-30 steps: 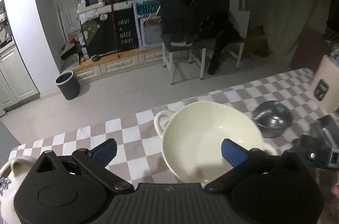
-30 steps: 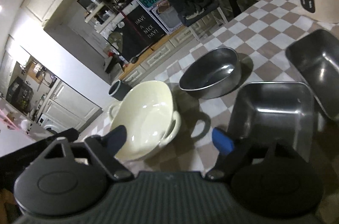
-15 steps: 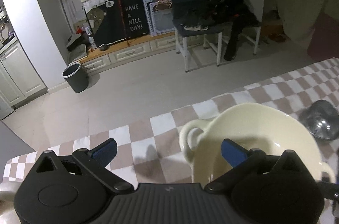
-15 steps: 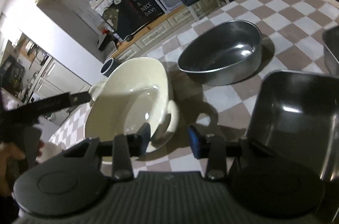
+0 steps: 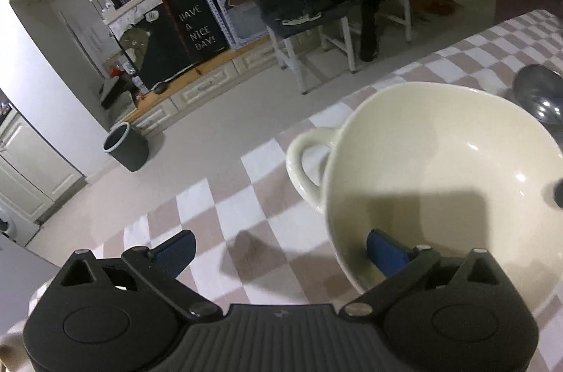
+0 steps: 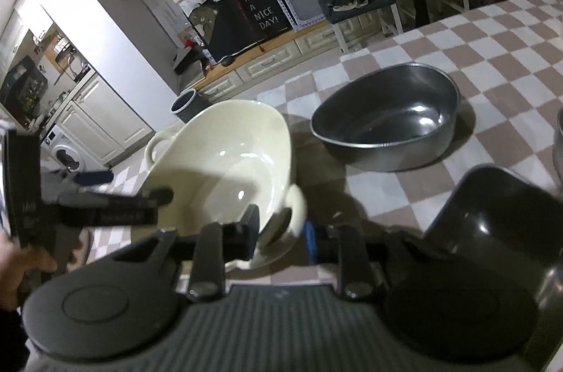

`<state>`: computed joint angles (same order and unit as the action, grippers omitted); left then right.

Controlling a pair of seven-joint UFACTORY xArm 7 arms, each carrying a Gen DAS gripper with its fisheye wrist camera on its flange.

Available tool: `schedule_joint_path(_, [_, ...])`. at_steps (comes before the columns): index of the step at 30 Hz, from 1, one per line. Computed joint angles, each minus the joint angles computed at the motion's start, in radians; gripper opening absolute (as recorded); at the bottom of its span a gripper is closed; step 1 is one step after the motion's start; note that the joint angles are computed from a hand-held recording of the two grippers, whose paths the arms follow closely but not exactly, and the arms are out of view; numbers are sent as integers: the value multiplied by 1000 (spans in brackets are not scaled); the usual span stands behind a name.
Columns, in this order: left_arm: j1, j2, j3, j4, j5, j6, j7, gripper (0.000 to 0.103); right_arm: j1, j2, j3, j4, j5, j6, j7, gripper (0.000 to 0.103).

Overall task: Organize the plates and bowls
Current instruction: 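Close the left tool on the bowl handle while the right tool grips the opposite handle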

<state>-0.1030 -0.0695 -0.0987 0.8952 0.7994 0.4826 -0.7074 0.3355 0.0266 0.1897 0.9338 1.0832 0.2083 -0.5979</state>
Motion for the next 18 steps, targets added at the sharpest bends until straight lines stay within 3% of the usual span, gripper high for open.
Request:
schedule_joint_path(9, [-22, -96, -11, -103, -272, -12, 165, 101, -6, 5, -1, 5, -8, -9, -37, 29])
schedule_joint_path(15, [-74, -141, 11, -127, -562, 5, 393, 77, -11, 5, -1, 7, -16, -8, -45, 28])
schedule_joint_path(18, [-54, -137, -6, -113, -569, 26, 420, 76, -14, 7, -1, 11, -9, -3, -51, 28])
